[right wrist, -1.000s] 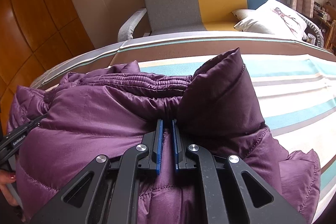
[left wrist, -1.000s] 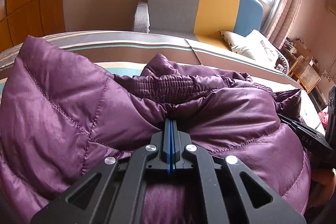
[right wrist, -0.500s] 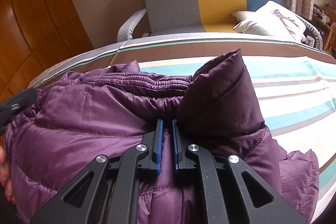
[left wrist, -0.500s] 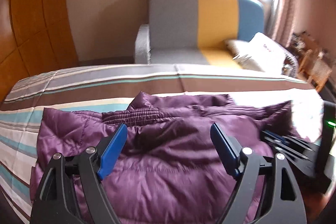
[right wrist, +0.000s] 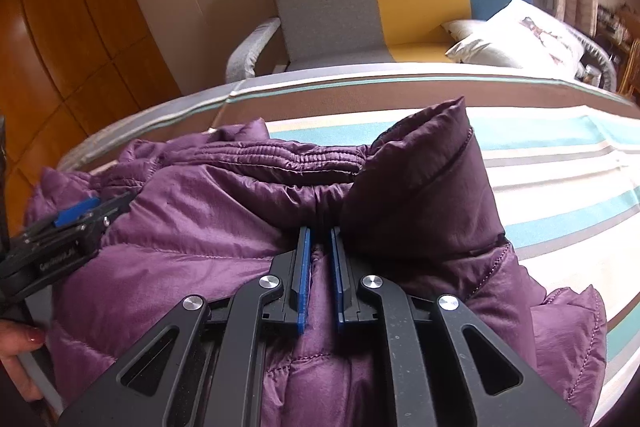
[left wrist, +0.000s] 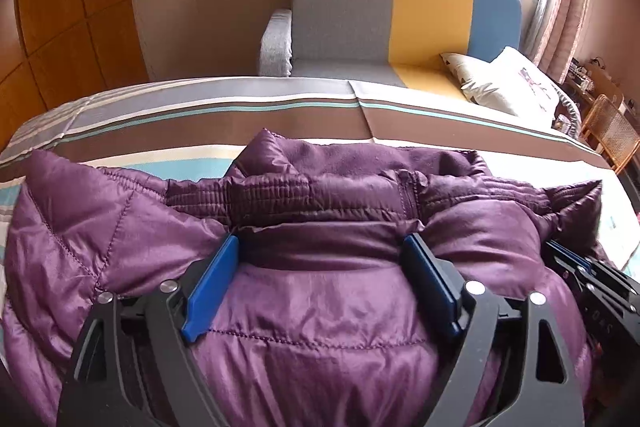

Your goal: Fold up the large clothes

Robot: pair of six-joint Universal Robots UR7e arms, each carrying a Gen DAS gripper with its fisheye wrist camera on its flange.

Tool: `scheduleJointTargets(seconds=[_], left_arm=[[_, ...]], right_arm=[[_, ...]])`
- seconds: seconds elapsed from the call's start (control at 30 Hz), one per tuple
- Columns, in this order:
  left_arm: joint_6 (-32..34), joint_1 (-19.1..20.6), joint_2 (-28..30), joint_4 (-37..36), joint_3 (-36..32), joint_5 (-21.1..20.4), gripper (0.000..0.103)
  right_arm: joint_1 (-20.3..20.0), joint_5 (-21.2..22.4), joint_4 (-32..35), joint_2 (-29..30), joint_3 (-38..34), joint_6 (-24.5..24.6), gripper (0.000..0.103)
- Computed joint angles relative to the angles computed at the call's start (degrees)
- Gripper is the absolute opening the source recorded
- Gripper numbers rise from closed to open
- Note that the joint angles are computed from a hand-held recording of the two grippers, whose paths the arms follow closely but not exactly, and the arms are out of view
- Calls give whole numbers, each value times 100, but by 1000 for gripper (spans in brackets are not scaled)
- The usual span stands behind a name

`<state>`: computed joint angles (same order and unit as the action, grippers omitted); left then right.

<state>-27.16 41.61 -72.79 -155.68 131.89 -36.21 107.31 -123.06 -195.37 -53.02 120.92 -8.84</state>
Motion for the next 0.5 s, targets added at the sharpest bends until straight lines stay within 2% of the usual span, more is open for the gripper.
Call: scheduleJointTargets(seconds=[0.03,0.07,0.1,0.2,0.27,0.37,0.43,0.5], left_arm=[[-57,-40,-104,104,33,-46,89],[-95,-104,-268,192,105,-104,90],[-138,-178,-422,234,200,-106,91],[-454,-431,-948,586,476,166,93],[-703,-556,-1275,848,623,472,93],[-1397,-558,-1644,1789,629,939,93],[-1559,-394,-1798,2018,631,916,93],[-1363,-175,-1778,1786,660,804,94]], right_arm=[[11,96,71,-99,43,31,33],[75,42,58,-139,64,2,44],[167,-68,-78,-135,82,-68,60],[509,-403,-703,4,78,-370,62],[670,-560,-623,103,-61,-249,62],[797,-943,-451,412,-372,-127,62],[750,-1124,-218,599,-566,-94,62],[609,-1089,20,607,-578,113,62]])
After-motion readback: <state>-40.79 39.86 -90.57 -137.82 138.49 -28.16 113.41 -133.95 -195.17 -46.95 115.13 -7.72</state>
